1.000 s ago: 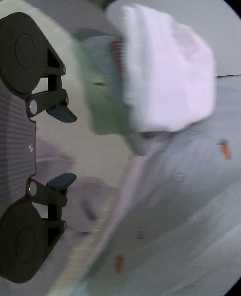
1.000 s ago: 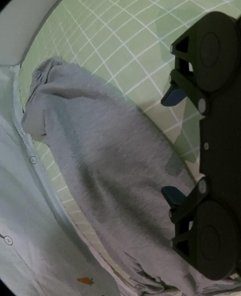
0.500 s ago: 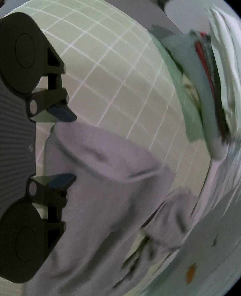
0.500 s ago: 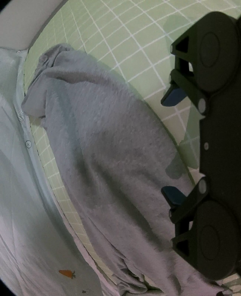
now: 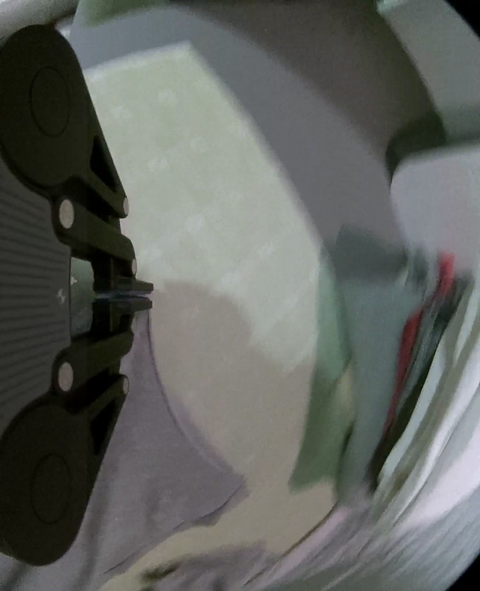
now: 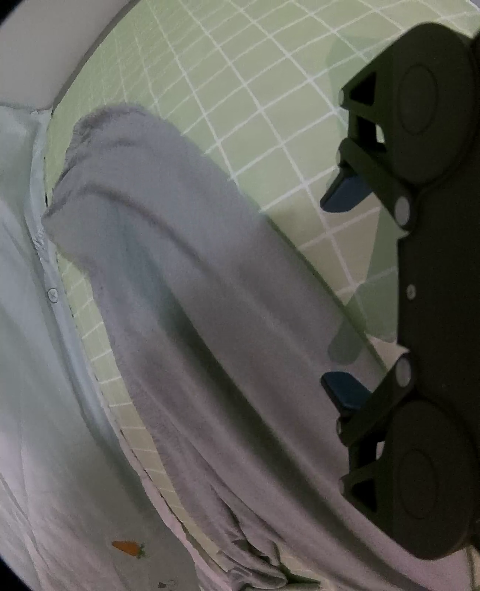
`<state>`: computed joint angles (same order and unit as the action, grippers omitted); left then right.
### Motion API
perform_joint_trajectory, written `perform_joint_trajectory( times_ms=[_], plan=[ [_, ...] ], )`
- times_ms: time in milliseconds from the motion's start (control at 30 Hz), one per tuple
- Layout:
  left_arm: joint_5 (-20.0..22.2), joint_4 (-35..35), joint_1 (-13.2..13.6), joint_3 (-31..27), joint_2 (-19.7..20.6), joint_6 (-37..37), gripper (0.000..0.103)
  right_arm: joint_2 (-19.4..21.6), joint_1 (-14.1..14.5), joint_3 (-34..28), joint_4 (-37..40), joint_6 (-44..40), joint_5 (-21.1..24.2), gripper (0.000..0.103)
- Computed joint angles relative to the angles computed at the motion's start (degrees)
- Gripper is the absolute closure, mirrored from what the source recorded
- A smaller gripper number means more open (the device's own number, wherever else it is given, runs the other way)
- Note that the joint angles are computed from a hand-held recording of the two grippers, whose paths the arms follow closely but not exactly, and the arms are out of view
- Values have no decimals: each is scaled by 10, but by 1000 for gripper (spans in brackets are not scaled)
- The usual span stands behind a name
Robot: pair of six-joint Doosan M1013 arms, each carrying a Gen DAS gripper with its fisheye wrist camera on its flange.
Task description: Fold clothes
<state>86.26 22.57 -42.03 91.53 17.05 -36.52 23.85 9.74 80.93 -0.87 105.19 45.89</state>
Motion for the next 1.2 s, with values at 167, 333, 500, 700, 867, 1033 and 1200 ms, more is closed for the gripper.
perform_joint_trajectory(
  times_ms=[167, 333, 500, 700, 867, 1033, 1200],
  plan=[
    [41, -32, -2, 30, -24, -71, 100, -5, -3, 5, 12, -17, -1, 9],
    [78, -19, -10, 4, -11, -63, 76, -5, -16, 6, 18, -6, -20, 2],
    [111, 60, -28, -54, 22, -30, 25, 0, -45, -2, 39, -17, -52, 0],
    [83, 120, -41, -137, 74, 58, 17, 33, -92, -45, 77, -23, -53, 0],
    [24, 165, -57, -214, 119, 106, 15, 76, -119, -94, 88, -29, -68, 0],
    [50, 172, -65, -320, 174, 202, 15, 121, -127, -149, 61, -12, -80, 5],
    [96, 179, -73, -393, 210, 267, 13, 151, -118, -189, 3, -9, -71, 39]
  ],
)
